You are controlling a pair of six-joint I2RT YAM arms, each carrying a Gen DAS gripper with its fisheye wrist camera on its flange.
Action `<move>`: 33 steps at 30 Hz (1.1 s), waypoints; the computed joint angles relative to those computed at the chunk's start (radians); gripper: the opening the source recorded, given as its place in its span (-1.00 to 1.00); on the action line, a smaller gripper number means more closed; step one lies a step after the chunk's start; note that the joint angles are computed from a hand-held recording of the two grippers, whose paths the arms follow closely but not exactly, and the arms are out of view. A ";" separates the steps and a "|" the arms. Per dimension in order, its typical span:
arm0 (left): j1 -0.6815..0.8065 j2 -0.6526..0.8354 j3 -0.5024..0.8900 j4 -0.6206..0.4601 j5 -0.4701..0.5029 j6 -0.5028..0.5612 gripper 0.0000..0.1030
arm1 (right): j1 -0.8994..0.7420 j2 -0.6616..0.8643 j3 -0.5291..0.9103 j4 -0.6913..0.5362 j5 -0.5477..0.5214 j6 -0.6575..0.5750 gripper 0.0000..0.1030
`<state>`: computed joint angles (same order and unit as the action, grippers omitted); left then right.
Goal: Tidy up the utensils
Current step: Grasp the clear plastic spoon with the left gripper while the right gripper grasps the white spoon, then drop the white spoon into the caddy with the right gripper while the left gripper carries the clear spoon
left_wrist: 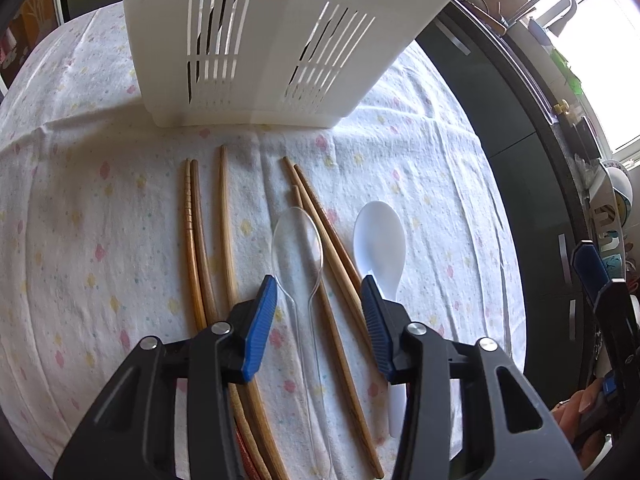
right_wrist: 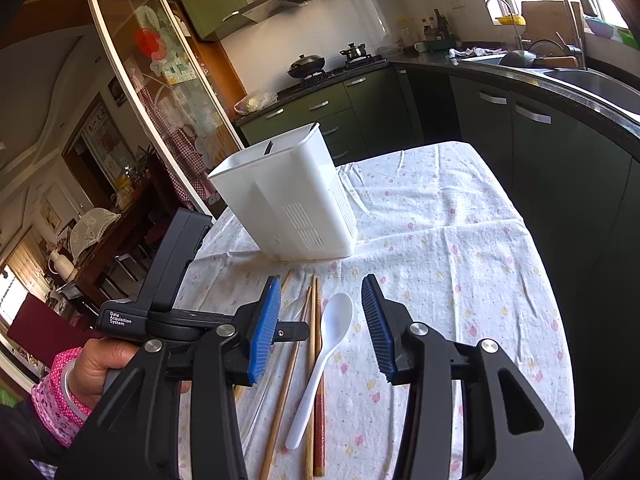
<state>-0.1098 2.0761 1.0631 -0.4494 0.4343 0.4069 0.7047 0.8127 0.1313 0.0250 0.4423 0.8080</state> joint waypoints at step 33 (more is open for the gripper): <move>0.131 -0.070 0.013 -0.048 0.093 0.153 -0.60 | -0.460 0.931 0.236 0.481 -0.627 -0.116 -0.26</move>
<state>0.0211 2.0065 1.0765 -0.4971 0.5275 0.5596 0.2452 1.7440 0.3671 0.5056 -0.1846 0.6923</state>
